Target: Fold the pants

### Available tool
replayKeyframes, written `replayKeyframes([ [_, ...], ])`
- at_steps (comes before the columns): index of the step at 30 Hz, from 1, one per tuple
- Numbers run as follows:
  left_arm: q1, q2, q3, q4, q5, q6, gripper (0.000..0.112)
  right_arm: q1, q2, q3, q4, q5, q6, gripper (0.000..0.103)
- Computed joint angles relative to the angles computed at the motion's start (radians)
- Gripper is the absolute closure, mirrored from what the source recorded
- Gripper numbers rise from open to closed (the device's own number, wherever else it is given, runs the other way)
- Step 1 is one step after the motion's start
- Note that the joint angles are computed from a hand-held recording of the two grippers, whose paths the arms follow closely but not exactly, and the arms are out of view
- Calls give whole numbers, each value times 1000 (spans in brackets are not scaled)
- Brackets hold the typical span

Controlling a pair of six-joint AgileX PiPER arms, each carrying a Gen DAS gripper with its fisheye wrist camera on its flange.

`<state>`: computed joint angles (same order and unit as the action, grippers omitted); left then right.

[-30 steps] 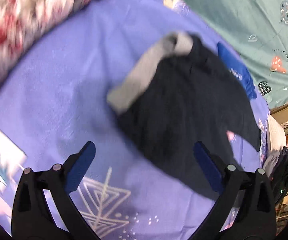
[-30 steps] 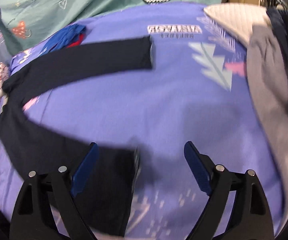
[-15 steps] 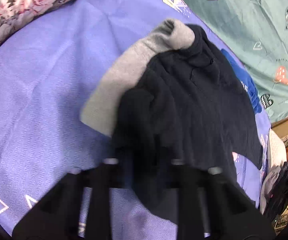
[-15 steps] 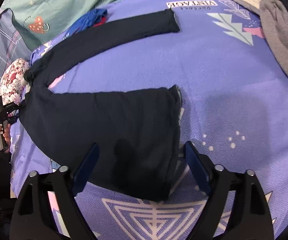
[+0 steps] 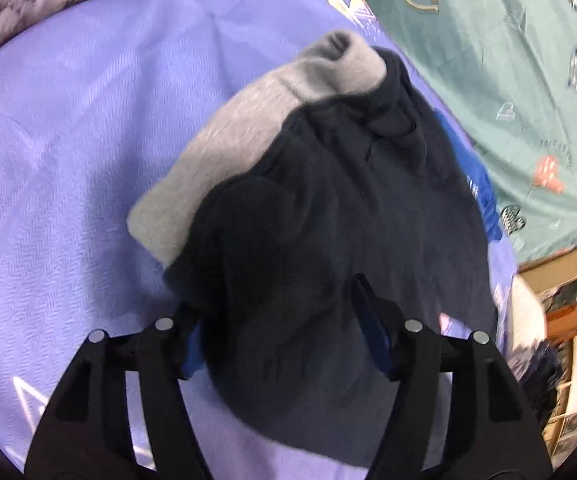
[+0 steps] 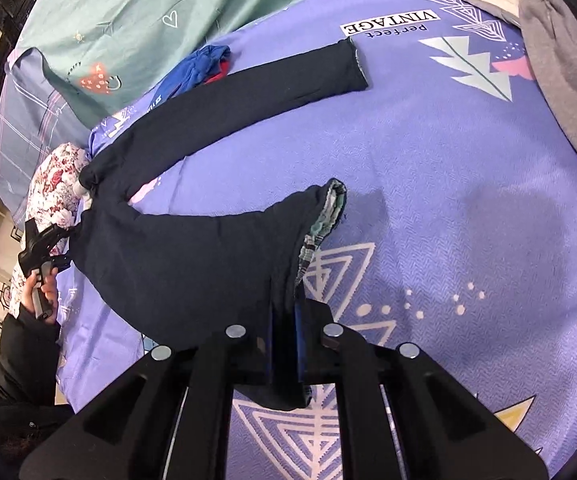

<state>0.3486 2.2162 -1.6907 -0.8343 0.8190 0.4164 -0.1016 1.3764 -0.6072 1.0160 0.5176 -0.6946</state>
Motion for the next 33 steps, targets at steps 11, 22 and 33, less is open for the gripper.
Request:
replayKeyframes([
  [11,41,-359,328,-206,11,270,102,-306,-130,-30,135,285,-172,95],
  [22,74,-444,689,-4,25,236,84,-532,-40,-122,-193,437,-65,95],
  [33,71,-719,722,91,-208,183,29,-328,114,-296,-159,138,13,39],
])
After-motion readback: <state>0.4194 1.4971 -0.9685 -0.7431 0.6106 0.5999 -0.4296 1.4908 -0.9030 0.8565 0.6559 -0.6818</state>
